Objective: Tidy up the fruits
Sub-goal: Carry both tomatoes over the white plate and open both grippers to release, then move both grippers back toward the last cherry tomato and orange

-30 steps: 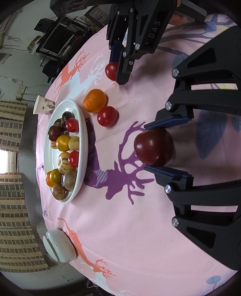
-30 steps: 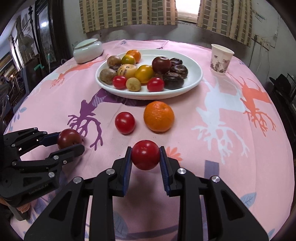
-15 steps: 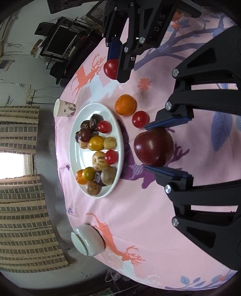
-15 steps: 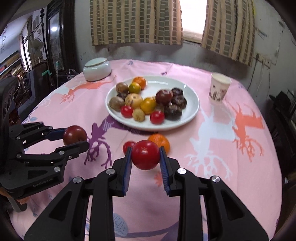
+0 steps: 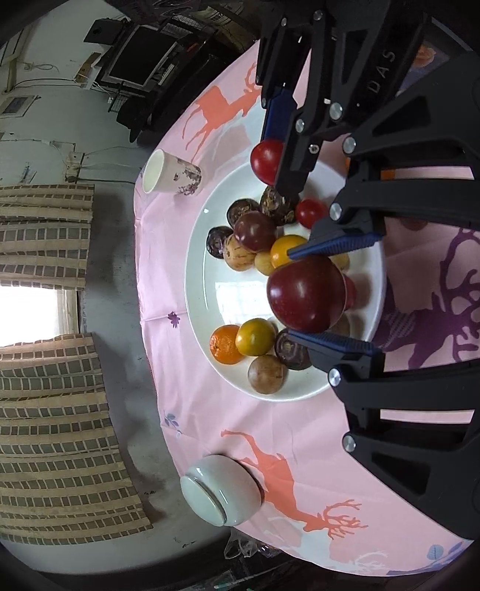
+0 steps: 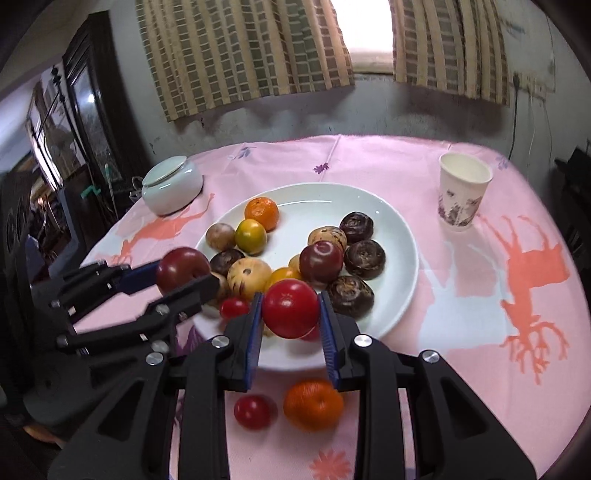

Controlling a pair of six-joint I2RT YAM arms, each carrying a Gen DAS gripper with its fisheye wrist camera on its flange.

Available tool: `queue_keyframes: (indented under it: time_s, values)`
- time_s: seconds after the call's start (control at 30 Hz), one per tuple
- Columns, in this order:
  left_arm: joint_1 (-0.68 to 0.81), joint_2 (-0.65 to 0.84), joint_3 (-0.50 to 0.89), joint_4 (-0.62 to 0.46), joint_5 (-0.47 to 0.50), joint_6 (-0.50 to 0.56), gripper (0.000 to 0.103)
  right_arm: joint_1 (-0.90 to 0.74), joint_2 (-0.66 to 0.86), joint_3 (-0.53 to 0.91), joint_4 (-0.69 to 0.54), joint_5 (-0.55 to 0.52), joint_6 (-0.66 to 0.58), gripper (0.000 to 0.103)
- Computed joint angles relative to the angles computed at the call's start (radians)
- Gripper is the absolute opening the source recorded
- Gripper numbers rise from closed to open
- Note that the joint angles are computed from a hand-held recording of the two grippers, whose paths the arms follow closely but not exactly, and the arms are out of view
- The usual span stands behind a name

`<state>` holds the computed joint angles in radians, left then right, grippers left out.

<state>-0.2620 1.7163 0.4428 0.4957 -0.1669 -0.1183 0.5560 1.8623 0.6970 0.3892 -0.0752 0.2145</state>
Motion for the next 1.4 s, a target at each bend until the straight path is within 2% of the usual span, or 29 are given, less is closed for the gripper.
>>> queue_keyframes:
  time_s: [0.13, 0.27, 0.3, 0.43, 0.53, 0.63, 0.73, 0.83, 0.9, 1.13, 1.4]
  values:
    - [0.042, 0.080, 0.056, -0.007, 0.033, -0.008, 0.040, -0.044, 0.109, 0.103, -0.026, -0.084, 0.035, 0.030]
    - [0.072, 0.082, 0.044, 0.035, 0.000, -0.050, 0.071, -0.049, 0.151, 0.129, -0.015, -0.073, 0.058, 0.032]
    - [0.084, 0.072, 0.042, 0.030, 0.014, -0.052, 0.072, -0.049, 0.151, 0.125, -0.009, -0.073, 0.055, 0.032]
    - [0.087, 0.027, 0.011, 0.024, 0.013, -0.045, 0.073, -0.047, 0.125, 0.090, 0.003, -0.066, 0.043, 0.049]
    - [0.072, -0.017, -0.022, 0.013, -0.013, -0.046, 0.081, -0.036, 0.078, 0.036, 0.026, -0.045, 0.034, 0.052]
    - [0.052, -0.084, -0.077, 0.020, -0.039, -0.048, 0.083, -0.029, 0.016, -0.032, 0.048, -0.024, 0.027, 0.062]
    - [0.015, -0.159, -0.141, 0.018, -0.065, -0.044, 0.084, -0.021, -0.047, -0.104, 0.063, -0.005, -0.002, 0.062]
    - [-0.051, -0.218, -0.207, 0.022, -0.111, -0.056, 0.090, -0.021, -0.113, -0.188, 0.080, 0.018, -0.017, 0.062]
    - [-0.105, -0.233, -0.243, 0.029, -0.140, -0.073, 0.090, -0.026, -0.149, -0.239, 0.093, 0.023, -0.020, 0.062]
    - [-0.313, -0.198, -0.321, 0.057, -0.250, -0.185, 0.090, -0.050, -0.250, -0.420, 0.158, 0.020, -0.017, 0.062]
    - [-0.418, -0.118, -0.341, 0.093, -0.296, -0.288, 0.090, -0.059, -0.233, -0.527, 0.281, 0.015, -0.013, 0.062]
